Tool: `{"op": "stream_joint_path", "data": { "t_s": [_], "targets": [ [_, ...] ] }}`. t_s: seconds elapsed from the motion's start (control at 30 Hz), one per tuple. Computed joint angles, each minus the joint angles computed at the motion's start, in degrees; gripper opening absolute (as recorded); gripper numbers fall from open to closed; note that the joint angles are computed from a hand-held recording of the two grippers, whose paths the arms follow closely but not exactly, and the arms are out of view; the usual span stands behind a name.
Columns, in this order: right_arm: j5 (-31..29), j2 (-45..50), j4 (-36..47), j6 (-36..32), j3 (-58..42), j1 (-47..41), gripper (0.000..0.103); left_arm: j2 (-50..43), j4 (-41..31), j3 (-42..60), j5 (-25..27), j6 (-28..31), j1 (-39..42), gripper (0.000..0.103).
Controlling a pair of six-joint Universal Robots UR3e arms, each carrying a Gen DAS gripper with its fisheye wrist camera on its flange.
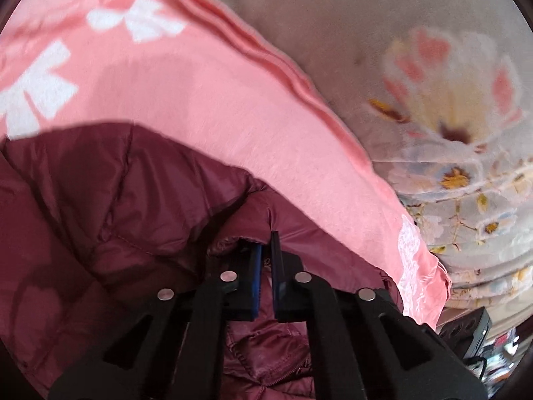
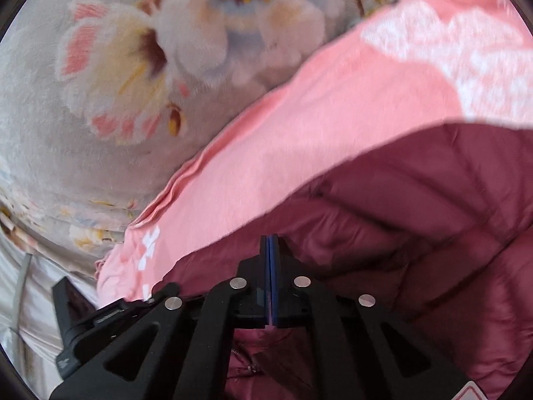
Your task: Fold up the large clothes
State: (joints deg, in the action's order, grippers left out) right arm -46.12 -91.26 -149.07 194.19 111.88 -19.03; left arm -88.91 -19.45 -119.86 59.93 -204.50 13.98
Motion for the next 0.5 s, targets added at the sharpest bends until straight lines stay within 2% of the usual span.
{"op": "stream_joint_path", "data": {
  "t_s": [0.07,0.13,0.17,0.23,0.3,0.33,0.43,0.5],
  "targets": [
    [1.76,-3.20,2.53,-3.54,0.68,-2.17,0.002,3.76,1.15,-1.84,0.20,1.61,-0.01,0.002],
    [4.93,-6.29,12.90,-10.21,0.05,-4.34,0.003,6.90,1.50,-2.46,1.79,3.27,-1.26,0.002],
    [5.69,-7.75,18.48,-13.22,-0.13,-4.98,0.010,7.09,1.22,-1.84,2.58,3.37,-2.07,0.002],
    [7.32,-10.03,23.96,-16.76,1.38,-6.05,0.015,7.67,-0.11,-0.59,2.91,3.14,-2.95,0.002],
    [9.57,-10.64,26.61,-17.62,3.11,-6.62,0.032,7.77,-0.63,0.39,3.22,2.40,-3.45,0.002],
    [10.23,-10.25,24.36,-15.74,4.32,-6.37,0.049,7.91,-0.96,0.65,3.34,2.20,-3.60,0.002],
    [11.18,-6.18,16.50,-9.59,5.59,-5.99,0.051,9.02,-2.02,0.68,3.64,1.92,-3.82,0.002],
    [11.77,-1.23,9.41,-3.01,5.20,-5.96,0.050,10.57,-2.68,-0.31,2.91,2.43,-3.15,0.002]
  ]
}}
